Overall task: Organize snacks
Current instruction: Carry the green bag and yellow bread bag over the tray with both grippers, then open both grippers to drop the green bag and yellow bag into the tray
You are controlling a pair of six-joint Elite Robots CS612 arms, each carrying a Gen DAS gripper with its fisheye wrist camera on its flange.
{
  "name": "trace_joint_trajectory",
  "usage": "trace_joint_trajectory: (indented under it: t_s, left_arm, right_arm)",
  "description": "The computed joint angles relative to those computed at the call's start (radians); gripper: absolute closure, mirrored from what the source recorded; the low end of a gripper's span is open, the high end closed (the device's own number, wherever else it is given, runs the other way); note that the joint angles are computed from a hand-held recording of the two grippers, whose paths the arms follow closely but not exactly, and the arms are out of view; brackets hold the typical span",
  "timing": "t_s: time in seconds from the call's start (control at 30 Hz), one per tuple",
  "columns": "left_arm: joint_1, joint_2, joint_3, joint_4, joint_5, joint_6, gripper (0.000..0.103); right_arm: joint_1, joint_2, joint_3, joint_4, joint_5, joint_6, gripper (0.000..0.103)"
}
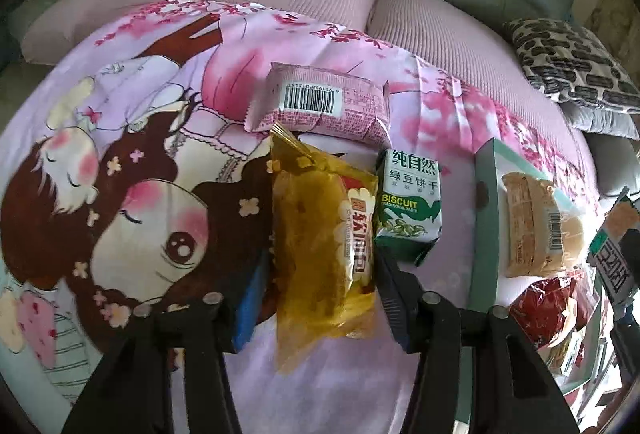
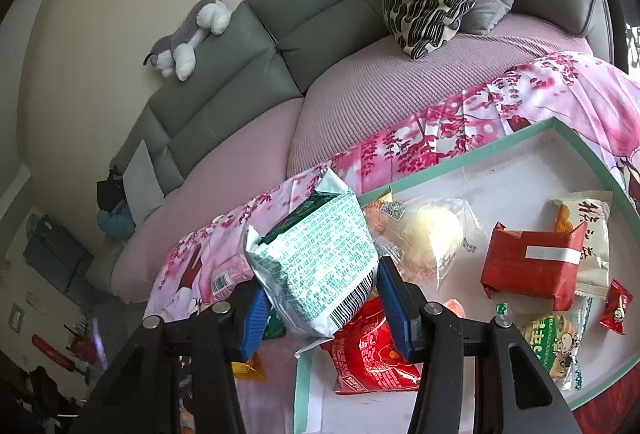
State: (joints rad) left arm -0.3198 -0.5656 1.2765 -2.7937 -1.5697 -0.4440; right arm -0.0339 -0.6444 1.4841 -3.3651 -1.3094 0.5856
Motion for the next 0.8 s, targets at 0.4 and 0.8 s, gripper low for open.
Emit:
trace_joint_trajectory:
  t_s: [0.4, 0.8]
  left_arm:
    - [-0.033, -0.070, 0.092, -0.280, 0.024, 0.105, 0.059]
    - [-0.082, 0.012, -0.054, -0.188, -0.051, 0.268, 0.059]
  right_arm:
    - [-0.004, -0.022, 0.030, -0.049, -0.042, -0.015, 0.050]
    - [-0.047, -0.042, 0.084, 0.005, -0.244, 0.016, 0.050]
